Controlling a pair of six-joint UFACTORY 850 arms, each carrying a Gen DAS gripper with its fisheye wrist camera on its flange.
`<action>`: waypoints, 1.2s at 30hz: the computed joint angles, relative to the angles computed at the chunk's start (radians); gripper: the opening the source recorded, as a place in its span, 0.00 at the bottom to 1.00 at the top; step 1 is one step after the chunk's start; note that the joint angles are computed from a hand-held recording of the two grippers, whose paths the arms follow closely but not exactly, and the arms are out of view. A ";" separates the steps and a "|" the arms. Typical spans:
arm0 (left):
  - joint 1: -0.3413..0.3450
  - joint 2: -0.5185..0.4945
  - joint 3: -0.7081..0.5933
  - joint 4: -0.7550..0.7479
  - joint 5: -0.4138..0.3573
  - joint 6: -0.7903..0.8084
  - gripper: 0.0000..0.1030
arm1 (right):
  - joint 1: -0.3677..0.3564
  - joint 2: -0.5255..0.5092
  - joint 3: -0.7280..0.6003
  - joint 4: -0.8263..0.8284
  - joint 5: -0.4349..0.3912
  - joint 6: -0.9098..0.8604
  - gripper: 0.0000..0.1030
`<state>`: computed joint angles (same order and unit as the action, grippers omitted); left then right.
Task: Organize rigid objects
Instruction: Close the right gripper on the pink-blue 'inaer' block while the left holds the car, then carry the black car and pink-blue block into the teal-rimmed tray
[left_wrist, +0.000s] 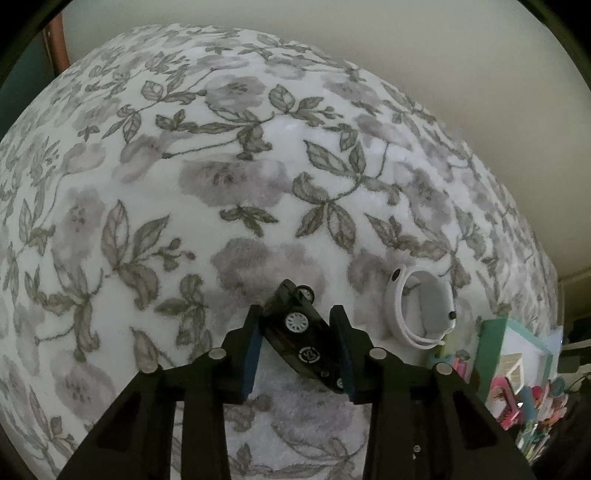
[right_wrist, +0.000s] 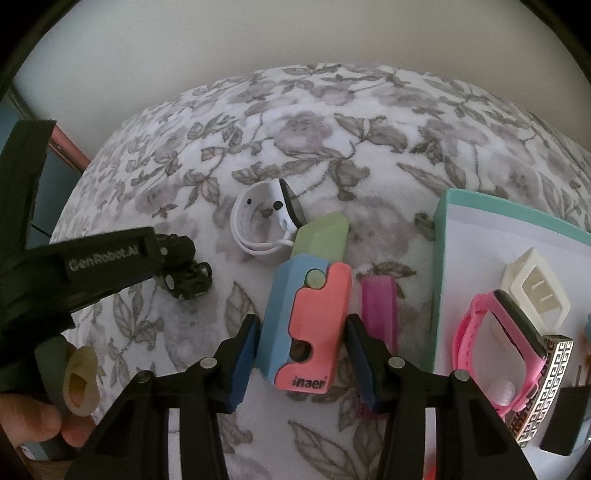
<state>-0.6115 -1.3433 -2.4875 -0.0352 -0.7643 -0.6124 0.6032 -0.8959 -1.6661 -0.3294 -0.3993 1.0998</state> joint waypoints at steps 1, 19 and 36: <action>0.000 0.006 0.009 0.000 0.004 0.000 0.36 | 0.000 0.003 0.004 0.001 0.002 0.000 0.47; -0.005 0.199 0.284 -0.058 0.223 0.045 0.36 | 0.018 0.066 0.073 -0.125 0.006 0.150 0.45; -0.031 0.272 0.339 -0.032 0.292 0.073 0.36 | 0.022 0.168 0.190 -0.286 0.041 0.412 0.44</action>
